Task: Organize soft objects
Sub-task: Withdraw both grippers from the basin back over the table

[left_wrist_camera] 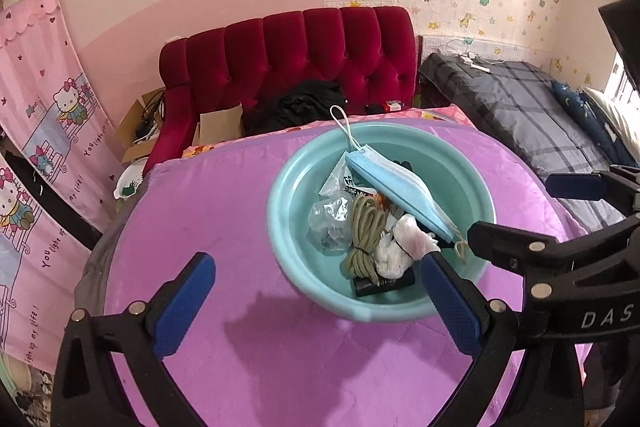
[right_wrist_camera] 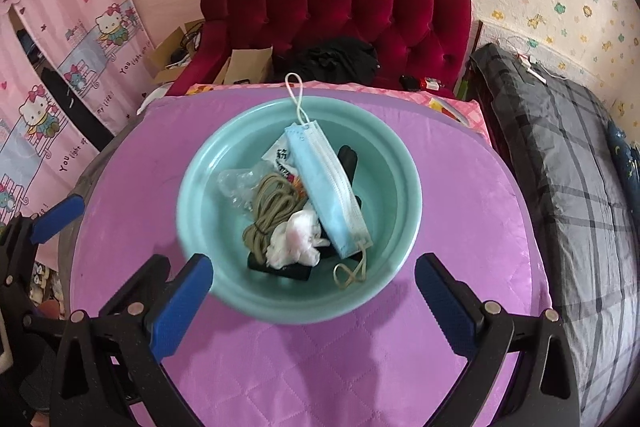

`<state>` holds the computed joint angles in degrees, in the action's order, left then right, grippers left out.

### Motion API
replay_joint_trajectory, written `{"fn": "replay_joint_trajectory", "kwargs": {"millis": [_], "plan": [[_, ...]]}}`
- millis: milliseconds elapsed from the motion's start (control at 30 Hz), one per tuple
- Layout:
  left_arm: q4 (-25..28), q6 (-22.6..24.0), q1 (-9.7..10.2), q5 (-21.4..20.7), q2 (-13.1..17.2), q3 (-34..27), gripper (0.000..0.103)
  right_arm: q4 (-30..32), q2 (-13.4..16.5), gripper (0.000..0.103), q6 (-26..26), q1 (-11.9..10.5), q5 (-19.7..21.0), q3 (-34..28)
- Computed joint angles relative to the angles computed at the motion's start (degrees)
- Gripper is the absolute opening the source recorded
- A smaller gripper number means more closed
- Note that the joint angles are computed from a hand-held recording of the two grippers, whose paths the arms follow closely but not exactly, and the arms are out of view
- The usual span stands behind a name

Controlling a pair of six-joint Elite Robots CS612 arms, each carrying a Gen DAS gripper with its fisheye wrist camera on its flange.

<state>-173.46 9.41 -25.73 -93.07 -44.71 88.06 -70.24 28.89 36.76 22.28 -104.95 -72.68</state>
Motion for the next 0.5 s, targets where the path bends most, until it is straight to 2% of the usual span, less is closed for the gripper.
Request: {"fn": "replay_joint_trajectory", "kwargs": {"millis": [367, 500], "plan": [[-5.5, 0.0, 0.09, 1.0, -3.7, 7.0, 0.103, 1.3, 1.1, 0.103, 1.1, 2.7, -3.1, -3.7], [-5.8, -0.3, 0.22, 0.7, -4.7, 9.0, 0.103, 1.8, 1.7, 0.103, 1.3, 3.8, -4.2, -5.3]]}}
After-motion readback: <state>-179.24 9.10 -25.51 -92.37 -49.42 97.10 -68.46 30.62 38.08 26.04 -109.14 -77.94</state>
